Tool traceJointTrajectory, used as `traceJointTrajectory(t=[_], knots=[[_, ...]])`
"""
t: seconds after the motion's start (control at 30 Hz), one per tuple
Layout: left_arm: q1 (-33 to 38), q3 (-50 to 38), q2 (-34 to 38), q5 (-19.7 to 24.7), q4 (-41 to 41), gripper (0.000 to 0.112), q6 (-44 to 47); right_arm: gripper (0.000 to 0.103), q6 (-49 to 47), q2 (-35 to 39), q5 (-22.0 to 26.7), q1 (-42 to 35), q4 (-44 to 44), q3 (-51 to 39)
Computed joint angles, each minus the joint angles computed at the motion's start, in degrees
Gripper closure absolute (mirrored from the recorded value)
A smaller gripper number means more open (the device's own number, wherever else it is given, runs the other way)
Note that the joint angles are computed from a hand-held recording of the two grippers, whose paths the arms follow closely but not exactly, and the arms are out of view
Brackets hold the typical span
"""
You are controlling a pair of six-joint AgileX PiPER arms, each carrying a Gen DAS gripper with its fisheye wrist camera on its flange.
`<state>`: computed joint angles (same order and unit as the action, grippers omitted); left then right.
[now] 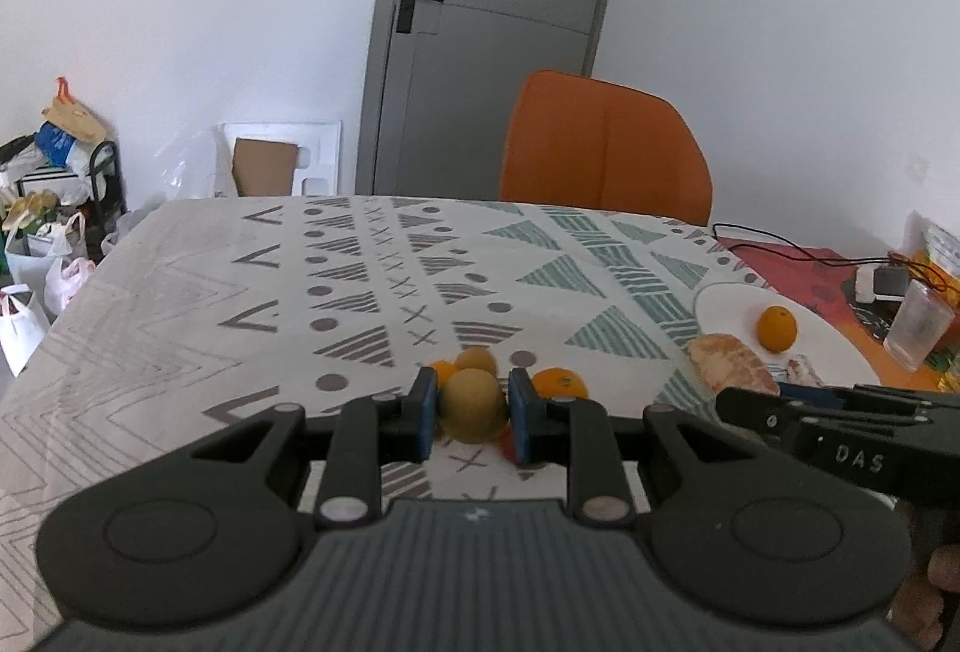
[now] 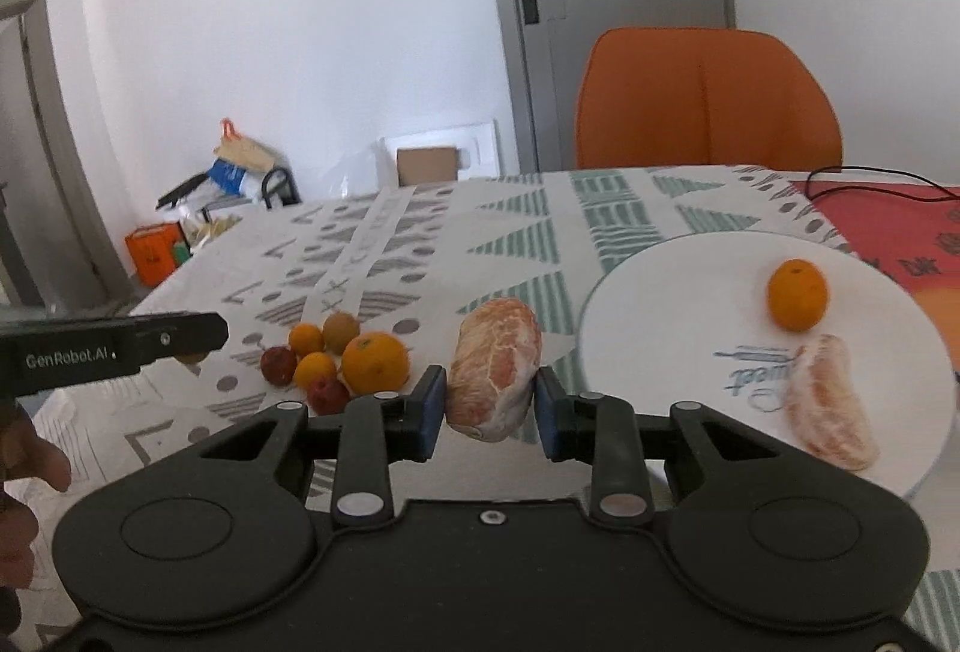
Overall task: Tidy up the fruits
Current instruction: 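Carry the yellow fruit and peeled orange to the white plate and release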
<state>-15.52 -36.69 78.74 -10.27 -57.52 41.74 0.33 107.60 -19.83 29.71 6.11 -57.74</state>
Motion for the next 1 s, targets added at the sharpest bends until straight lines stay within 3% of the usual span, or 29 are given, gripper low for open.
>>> traceJointTrajectory(t=[0.23, 0.57, 1.0], knots=[[-4.9, -2.5, 1.3, -2.5, -10.1, 0.089, 9.3, 0.073, 3.7, -3.2, -3.5, -3.2, -3.0, 4.4], [-11.0, -6.5, 3.3, -5.8, -16.5, 0.089, 15.8, 0.073, 9.8, -5.8, -7.5, -8.2, -8.5, 8.7], [-14.7, -13.4, 10.3, -6.5, -20.3, 0.089, 21.3, 0.073, 20.3, -5.2, -10.7, -15.4, -17.9, 10.4]])
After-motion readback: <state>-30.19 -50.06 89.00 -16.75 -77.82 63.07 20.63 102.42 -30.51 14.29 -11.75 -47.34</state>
